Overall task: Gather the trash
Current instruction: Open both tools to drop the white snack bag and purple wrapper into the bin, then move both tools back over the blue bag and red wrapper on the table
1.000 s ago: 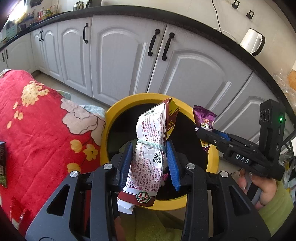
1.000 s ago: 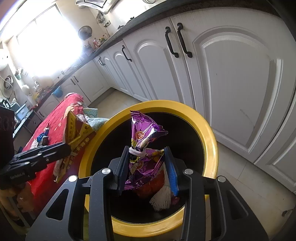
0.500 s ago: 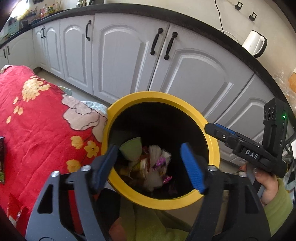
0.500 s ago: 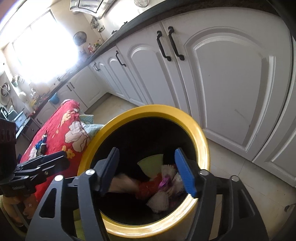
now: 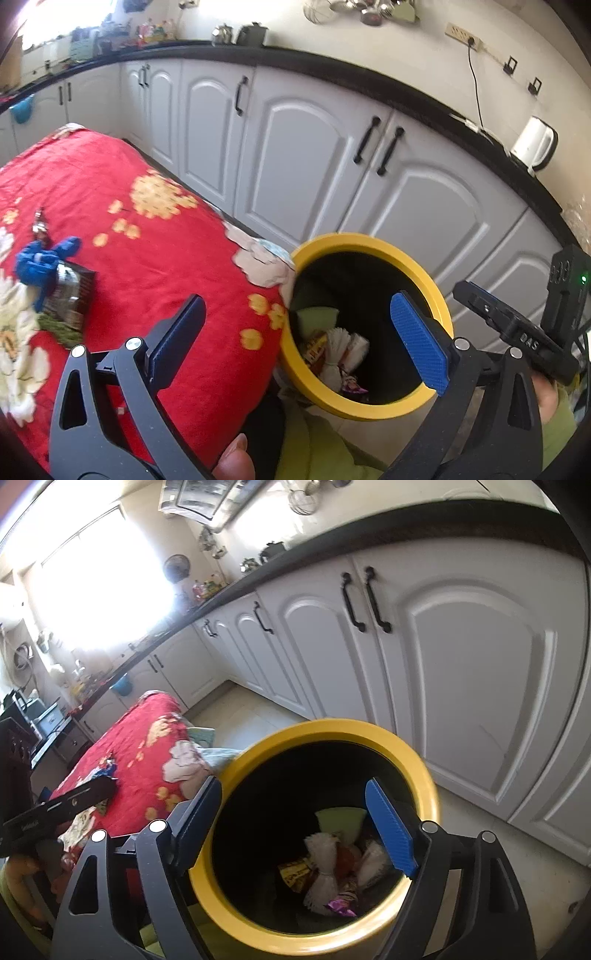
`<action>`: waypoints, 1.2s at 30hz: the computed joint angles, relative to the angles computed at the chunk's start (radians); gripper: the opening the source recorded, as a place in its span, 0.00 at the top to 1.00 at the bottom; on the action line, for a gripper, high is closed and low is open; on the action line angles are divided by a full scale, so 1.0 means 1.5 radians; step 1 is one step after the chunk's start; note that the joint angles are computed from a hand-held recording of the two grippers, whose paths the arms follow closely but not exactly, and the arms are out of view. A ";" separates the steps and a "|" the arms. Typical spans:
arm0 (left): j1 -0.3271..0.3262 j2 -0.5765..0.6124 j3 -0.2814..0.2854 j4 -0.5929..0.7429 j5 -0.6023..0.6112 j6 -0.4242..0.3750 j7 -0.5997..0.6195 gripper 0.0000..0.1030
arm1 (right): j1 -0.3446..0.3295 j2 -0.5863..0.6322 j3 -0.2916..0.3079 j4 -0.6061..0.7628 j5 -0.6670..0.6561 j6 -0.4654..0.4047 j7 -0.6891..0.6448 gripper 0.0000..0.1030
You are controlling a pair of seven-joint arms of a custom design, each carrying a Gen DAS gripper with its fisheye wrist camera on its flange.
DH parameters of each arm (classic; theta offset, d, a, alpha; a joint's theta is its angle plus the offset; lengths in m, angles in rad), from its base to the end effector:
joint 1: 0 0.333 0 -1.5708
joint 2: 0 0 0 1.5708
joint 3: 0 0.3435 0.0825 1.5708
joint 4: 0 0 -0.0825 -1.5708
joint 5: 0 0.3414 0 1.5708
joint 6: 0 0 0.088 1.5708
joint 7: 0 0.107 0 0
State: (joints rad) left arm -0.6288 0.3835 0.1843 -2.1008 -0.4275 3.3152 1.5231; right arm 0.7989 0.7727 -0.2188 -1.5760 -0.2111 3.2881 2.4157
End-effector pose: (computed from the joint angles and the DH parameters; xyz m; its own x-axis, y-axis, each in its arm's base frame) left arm 0.5642 -0.2338 0.3943 -0.0824 -0.9706 0.2261 -0.7021 -0.1045 -0.7043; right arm 0.5755 0.4602 0.3522 0.2587 -0.8926 -0.3693 -0.6805 0.1029 -0.7255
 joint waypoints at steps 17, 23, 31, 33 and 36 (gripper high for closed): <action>-0.104 -0.076 0.104 -0.088 -0.179 0.110 0.144 0.11 | -0.003 0.025 0.079 0.117 -0.053 -0.047 -0.061 0.16; -0.055 -0.099 0.058 -0.111 -0.222 0.147 0.176 0.11 | -0.013 0.046 0.125 0.170 -0.072 -0.088 -0.086 0.16; 0.029 -0.125 -0.009 -0.142 -0.238 0.192 0.177 0.11 | -0.025 0.088 0.195 0.254 -0.071 -0.153 -0.139 0.16; 0.051 -0.129 -0.025 -0.148 -0.240 0.200 0.173 0.11 | -0.025 0.097 0.206 0.272 -0.066 -0.165 -0.154 0.15; 0.087 -0.137 -0.050 -0.161 -0.237 0.208 0.162 0.11 | -0.022 0.117 0.226 0.309 -0.054 -0.192 -0.182 0.15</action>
State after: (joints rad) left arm -0.4986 0.1782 0.1089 -2.3417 -0.7828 3.6278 1.7655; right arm 0.7655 0.9485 0.1199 -1.1124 -0.2922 3.0003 2.1426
